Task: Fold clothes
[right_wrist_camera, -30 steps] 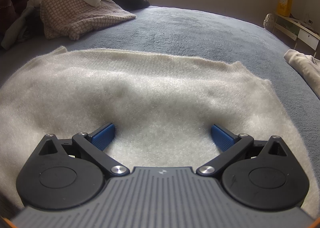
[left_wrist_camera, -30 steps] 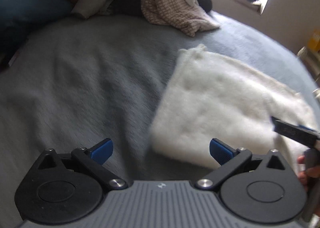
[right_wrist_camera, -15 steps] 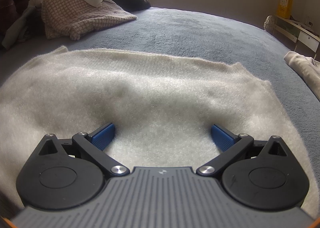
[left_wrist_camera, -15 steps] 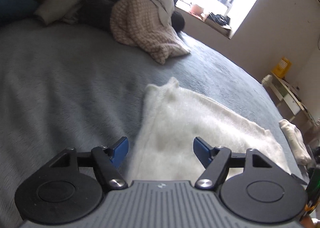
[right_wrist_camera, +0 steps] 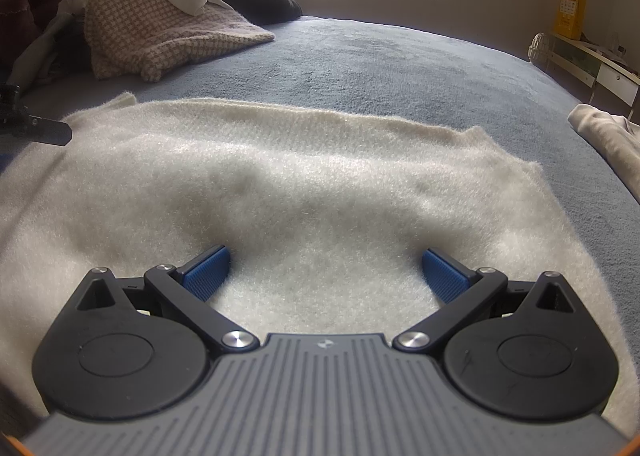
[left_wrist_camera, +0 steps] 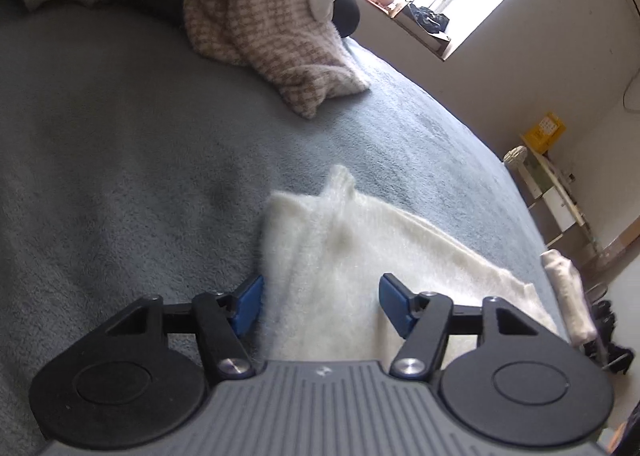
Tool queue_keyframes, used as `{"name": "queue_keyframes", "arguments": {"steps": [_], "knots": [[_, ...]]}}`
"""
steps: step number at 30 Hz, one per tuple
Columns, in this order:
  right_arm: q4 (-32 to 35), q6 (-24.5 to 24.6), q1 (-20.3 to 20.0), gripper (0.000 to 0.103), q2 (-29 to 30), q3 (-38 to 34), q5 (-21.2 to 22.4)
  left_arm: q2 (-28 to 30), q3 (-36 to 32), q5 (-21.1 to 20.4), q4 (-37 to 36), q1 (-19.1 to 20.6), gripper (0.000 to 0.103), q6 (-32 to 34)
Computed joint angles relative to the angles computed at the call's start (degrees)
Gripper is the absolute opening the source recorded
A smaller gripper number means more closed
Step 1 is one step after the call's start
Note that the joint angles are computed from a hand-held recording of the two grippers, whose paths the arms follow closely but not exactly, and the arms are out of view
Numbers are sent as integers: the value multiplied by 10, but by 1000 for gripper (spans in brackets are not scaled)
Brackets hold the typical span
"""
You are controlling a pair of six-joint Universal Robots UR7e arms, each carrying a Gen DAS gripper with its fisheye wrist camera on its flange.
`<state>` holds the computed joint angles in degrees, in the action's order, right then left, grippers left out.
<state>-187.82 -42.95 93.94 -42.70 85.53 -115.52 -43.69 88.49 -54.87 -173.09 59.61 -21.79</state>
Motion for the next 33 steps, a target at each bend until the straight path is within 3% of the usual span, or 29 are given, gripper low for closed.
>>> {"name": "queue_keyframes", "arguments": {"steps": [11, 17, 25, 33], "knots": [[3, 1, -1, 102, 0, -1, 2, -62, 76, -111, 16, 11, 63, -57], [2, 1, -1, 102, -1, 0, 2, -89, 113, -134, 41, 6, 63, -61], [-1, 1, 0, 102, 1, 0, 1, -74, 100, -127, 49, 6, 67, -68], [-1, 0, -1, 102, 0, 1, 1, -64, 92, -63, 70, -16, 59, -75]]}}
